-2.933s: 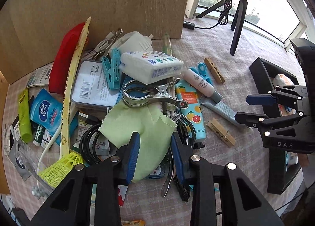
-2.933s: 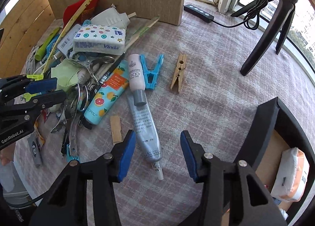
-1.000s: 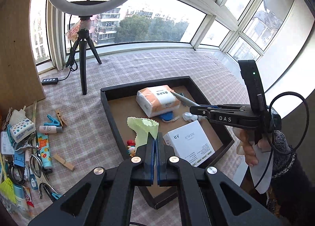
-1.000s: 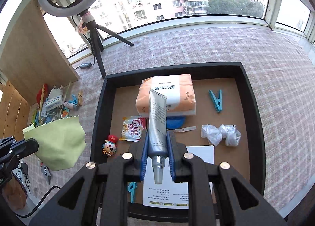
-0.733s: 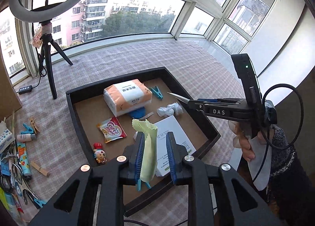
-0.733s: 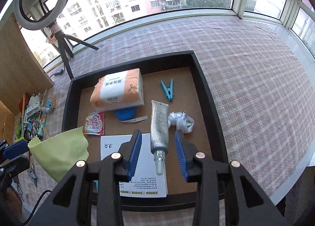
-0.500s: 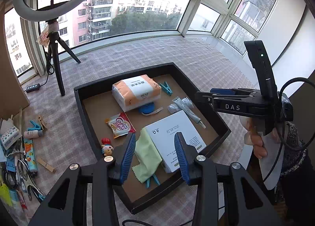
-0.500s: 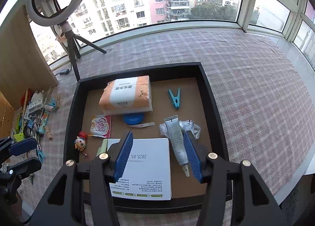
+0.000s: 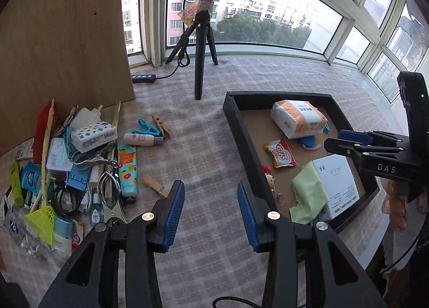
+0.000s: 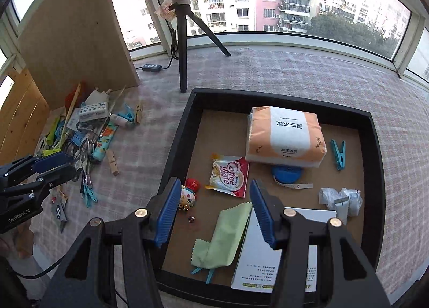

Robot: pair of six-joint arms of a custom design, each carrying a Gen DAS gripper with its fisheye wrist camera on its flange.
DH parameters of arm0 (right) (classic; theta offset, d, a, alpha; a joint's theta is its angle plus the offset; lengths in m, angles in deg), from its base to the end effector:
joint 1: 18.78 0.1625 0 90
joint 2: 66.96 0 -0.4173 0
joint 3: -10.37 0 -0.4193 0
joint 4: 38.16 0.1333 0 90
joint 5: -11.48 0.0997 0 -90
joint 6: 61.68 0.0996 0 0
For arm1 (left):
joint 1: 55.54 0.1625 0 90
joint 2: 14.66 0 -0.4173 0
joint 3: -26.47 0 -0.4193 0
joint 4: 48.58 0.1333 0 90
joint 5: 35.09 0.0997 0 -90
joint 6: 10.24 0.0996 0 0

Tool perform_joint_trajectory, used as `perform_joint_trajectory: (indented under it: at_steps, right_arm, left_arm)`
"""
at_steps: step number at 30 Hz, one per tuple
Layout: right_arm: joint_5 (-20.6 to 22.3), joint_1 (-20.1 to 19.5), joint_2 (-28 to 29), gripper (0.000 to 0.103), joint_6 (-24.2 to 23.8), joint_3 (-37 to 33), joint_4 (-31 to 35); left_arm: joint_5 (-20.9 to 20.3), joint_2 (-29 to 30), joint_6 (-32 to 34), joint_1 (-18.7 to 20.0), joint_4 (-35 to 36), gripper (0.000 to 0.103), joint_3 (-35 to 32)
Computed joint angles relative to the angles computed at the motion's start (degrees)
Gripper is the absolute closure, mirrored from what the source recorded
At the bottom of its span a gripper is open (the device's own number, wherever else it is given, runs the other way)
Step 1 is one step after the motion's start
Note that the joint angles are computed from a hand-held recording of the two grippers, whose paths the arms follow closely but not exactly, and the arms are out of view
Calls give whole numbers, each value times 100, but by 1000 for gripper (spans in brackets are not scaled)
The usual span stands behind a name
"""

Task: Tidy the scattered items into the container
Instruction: 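Grasp the wooden clothespin with the right gripper while the left grasps the metal clip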

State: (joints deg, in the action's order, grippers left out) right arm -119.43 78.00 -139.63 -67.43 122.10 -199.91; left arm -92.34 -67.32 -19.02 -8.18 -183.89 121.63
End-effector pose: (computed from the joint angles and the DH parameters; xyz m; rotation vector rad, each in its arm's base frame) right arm 0.1354 -0.5624 0.2871 0.0009 -2.3622 0.6965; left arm -0.3134 -0.6167 0.1322 0.7449 2.5119 -0.3919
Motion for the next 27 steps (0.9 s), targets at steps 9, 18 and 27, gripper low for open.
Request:
perform_joint_trajectory:
  at_steps: [9,18,27]
  right_arm:
    - [408,237,1344,51,-354,-882,265]
    - [367,293,2461,67,-557,-1826,1028]
    - [409,209,2822,67,-722,-2199,1193]
  left_arm:
    - [592,-203,-584,735,-44,63,156]
    - [540,-40,-406,890,101,58,17]
    - [767,342,-233,961,224,57,-301]
